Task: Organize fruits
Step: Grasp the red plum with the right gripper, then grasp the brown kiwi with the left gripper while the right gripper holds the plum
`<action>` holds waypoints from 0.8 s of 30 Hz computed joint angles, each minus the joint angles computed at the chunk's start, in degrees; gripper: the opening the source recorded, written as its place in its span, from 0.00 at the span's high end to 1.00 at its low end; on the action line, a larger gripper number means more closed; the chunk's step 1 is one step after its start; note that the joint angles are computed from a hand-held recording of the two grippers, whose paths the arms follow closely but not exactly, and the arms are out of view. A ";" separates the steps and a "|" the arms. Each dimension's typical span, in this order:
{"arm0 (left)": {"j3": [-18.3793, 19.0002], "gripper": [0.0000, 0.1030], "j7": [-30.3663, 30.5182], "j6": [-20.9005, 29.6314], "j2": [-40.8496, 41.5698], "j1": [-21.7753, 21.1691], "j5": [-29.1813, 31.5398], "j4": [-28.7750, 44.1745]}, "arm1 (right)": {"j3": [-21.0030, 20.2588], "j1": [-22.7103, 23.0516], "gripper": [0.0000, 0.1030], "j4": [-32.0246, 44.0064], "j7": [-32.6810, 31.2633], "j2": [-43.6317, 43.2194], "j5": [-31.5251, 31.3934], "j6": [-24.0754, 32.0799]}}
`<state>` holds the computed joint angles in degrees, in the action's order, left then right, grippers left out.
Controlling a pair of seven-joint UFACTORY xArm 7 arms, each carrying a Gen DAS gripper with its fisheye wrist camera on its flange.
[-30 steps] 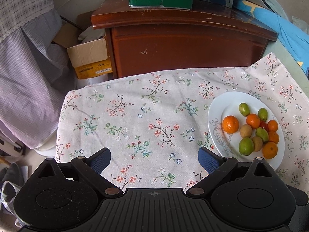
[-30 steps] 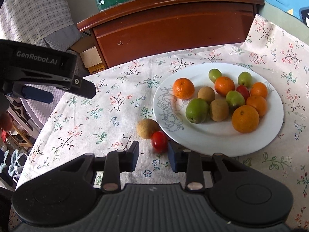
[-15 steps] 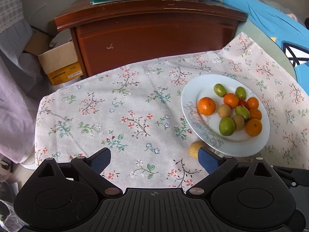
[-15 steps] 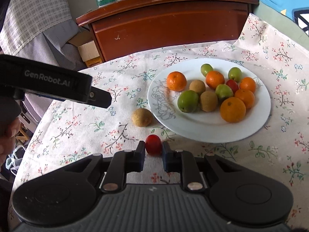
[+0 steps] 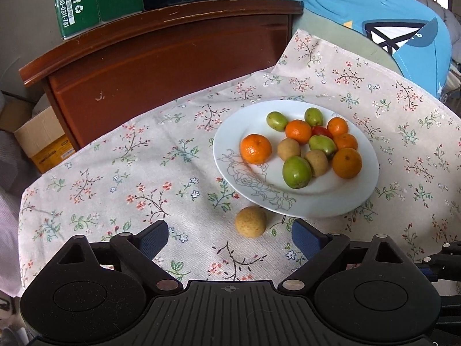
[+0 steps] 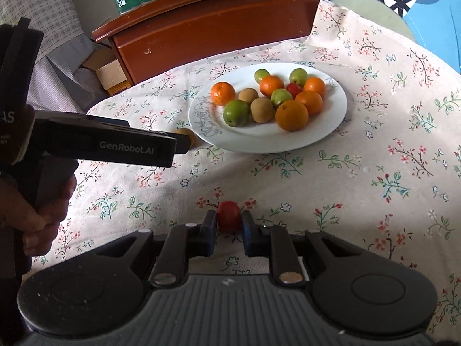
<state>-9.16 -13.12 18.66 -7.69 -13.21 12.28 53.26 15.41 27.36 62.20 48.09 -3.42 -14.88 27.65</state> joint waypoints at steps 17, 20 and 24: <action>1.50 0.60 6.97 -3.12 2.95 -2.38 -9.30 0.89 | -0.20 -0.03 0.79 0.22 0.85 0.78 -1.54 -1.42; 1.45 0.65 8.33 -2.56 2.51 -2.39 -10.66 0.51 | -0.22 0.13 0.81 0.33 0.06 0.84 -1.43 -1.45; 1.75 0.65 10.69 -2.21 2.56 -2.72 -13.28 0.51 | -0.33 0.19 0.81 0.53 -0.62 1.04 -0.74 -1.50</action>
